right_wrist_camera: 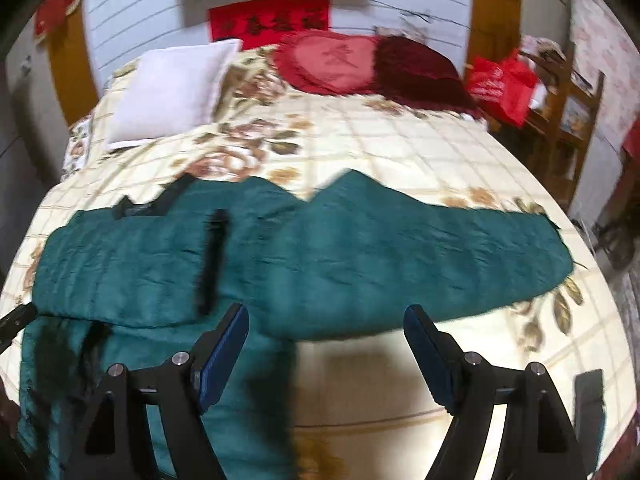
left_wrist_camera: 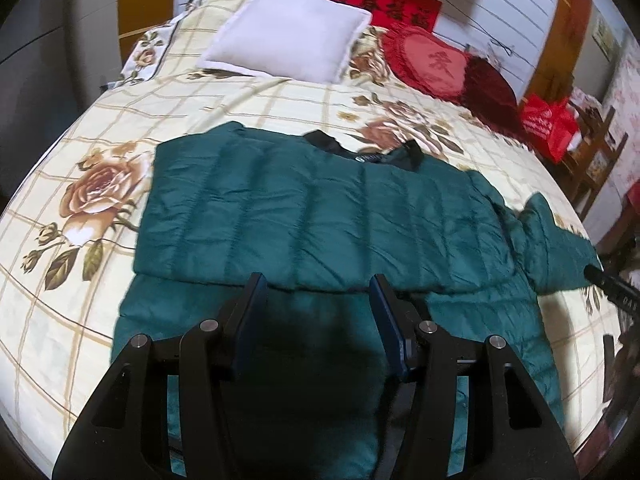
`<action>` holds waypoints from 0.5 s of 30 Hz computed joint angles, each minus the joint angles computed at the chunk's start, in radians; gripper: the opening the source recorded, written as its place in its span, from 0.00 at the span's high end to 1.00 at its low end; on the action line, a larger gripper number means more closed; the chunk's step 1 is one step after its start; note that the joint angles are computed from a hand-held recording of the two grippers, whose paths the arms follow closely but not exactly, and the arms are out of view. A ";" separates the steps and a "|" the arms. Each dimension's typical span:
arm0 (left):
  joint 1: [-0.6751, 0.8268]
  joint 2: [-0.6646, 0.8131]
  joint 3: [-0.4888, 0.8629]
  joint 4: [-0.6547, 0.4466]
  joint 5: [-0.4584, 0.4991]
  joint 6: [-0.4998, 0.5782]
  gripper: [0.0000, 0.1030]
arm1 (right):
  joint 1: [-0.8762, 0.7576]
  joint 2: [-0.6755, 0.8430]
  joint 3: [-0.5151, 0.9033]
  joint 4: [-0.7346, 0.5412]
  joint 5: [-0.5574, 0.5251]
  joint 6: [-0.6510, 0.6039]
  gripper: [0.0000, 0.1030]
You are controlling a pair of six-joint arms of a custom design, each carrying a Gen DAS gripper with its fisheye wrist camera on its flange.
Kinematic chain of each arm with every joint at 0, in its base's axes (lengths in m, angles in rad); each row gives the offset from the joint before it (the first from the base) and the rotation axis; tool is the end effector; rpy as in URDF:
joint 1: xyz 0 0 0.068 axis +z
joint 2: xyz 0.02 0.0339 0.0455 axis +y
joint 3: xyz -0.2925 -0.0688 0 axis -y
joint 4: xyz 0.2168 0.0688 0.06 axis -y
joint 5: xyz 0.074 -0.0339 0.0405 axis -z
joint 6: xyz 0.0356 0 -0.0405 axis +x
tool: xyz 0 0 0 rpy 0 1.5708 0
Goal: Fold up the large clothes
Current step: 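Move the right tool to the cuff of the other sleeve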
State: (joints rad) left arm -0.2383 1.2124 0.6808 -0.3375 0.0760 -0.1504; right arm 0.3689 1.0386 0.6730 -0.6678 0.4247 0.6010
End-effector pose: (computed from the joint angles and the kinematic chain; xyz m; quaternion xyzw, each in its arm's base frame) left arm 0.1989 -0.0511 0.2456 0.0543 0.9369 -0.1013 0.3301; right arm 0.1452 0.0404 0.2526 0.1647 0.9296 -0.0588 0.3243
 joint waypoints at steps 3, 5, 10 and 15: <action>-0.042 0.004 -0.002 0.004 -0.029 -0.014 0.49 | -0.190 -0.074 -0.042 0.007 -0.061 -0.130 0.19; -0.059 0.011 -0.001 0.006 -0.040 -0.025 0.49 | -0.379 -0.117 -0.070 0.031 -0.140 -0.250 0.14; -0.073 0.029 -0.001 0.014 -0.055 -0.039 0.49 | -0.794 -0.109 -0.099 0.095 -0.348 -0.502 0.07; -0.079 0.042 -0.003 0.021 -0.075 -0.035 0.49 | -1.046 0.012 -0.094 0.211 -0.445 -0.626 0.07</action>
